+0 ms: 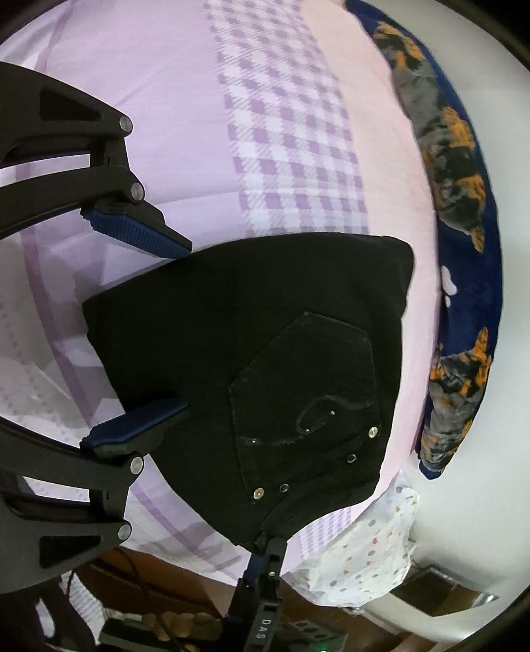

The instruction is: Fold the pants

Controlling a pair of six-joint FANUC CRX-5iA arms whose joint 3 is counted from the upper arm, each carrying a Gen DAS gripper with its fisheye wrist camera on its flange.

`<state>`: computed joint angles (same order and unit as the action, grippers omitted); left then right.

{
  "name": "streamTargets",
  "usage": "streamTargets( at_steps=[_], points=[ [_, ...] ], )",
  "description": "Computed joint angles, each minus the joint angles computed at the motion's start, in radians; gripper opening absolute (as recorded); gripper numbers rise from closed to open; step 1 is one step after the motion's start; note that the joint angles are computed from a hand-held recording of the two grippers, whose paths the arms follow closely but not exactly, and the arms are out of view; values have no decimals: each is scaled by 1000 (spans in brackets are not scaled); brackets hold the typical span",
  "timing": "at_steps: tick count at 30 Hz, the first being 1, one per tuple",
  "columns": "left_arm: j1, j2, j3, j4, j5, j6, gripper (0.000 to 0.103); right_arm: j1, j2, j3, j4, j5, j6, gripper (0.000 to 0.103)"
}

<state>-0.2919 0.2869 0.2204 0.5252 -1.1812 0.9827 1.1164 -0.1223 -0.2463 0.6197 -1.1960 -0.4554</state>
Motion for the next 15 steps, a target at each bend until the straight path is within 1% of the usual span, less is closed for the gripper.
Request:
streamTargets(
  at_steps=[2, 4, 5, 6, 8, 10, 12, 15],
  points=[
    [3, 4, 0, 7, -8, 7, 72, -3, 13, 28, -6, -21, 32, 45],
    [3, 8, 5, 6, -15, 15, 72, -6, 17, 39, -19, -12, 48, 47],
    [3, 7, 6, 4, -15, 16, 73, -11, 26, 55, -36, -11, 66, 50],
    [3, 9, 7, 4, -16, 16, 73, -11, 36, 64, -44, -18, 78, 57],
    [4, 12, 9, 7, -19, 19, 73, -6, 54, 79, -62, -45, 108, 56],
    [9, 13, 6, 16, -25, 20, 74, 1, 27, 42, -66, -10, 76, 53],
    [10, 12, 3, 18, -26, 13, 74, 8, 5, 9, -62, 20, 50, 53],
    [6, 7, 0, 9, -18, 3, 74, 15, 5, -3, -48, 22, 54, 53]
  ],
)
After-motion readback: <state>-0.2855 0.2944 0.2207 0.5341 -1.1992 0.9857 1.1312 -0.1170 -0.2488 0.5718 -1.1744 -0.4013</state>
